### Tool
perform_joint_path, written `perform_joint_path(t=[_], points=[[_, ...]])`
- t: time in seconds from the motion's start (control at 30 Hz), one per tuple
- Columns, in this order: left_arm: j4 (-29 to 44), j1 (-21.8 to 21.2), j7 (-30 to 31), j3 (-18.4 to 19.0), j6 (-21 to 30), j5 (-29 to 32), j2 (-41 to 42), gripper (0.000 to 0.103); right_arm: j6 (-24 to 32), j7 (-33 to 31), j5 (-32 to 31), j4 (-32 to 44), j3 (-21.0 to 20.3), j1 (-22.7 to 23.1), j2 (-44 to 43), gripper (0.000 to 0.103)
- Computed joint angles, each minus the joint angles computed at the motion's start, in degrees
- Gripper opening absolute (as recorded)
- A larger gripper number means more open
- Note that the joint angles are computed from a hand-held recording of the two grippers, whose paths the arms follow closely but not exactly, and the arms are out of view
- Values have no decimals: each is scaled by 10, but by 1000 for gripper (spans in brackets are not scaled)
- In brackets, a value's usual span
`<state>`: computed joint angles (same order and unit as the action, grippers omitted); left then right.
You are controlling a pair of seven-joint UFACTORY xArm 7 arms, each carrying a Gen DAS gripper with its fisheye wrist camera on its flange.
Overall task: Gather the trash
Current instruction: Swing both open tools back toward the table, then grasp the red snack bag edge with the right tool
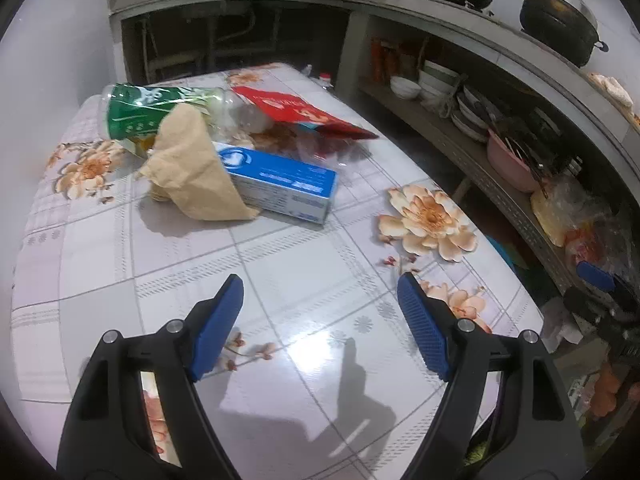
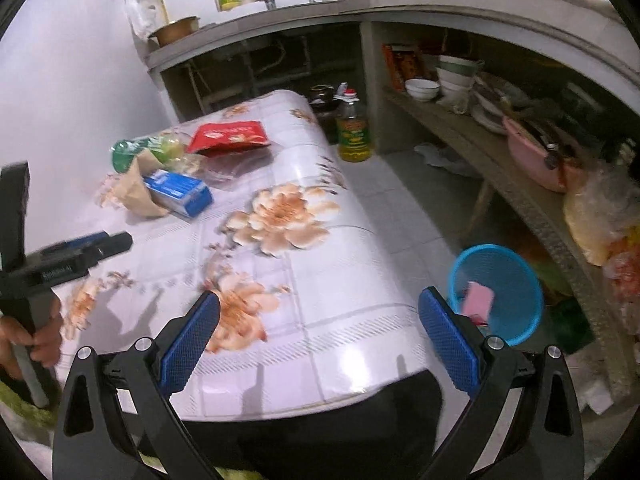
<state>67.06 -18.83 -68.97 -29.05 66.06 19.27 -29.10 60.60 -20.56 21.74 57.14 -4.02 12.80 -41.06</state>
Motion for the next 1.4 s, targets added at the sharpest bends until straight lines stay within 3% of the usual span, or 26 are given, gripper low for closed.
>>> perform_joint_path(t=[0.2,0.47,0.63,0.77,0.97,1.17,1.4], points=[[-33,7,-13,9,-9,-2,-44,75,-4,-24,71,51,-8,46,65,96],[-80,50,-24,25,-33,-11,-119,71,-8,-86,144,134,22,85,176,96],[-85,84,0,36,-43,-9,-134,71,-8,-92,136,196,67,83,257,86],[-86,104,12,37,-57,-10,-139,71,-32,-86,109,218,100,79,293,85],[-93,117,24,30,-69,-14,-148,67,-77,-82,96,237,101,68,310,85],[-110,117,24,35,-89,-31,-155,54,-161,-82,-43,239,140,71,328,84],[-117,116,30,39,-88,-45,-164,47,-204,-50,-195,261,169,98,388,70]])
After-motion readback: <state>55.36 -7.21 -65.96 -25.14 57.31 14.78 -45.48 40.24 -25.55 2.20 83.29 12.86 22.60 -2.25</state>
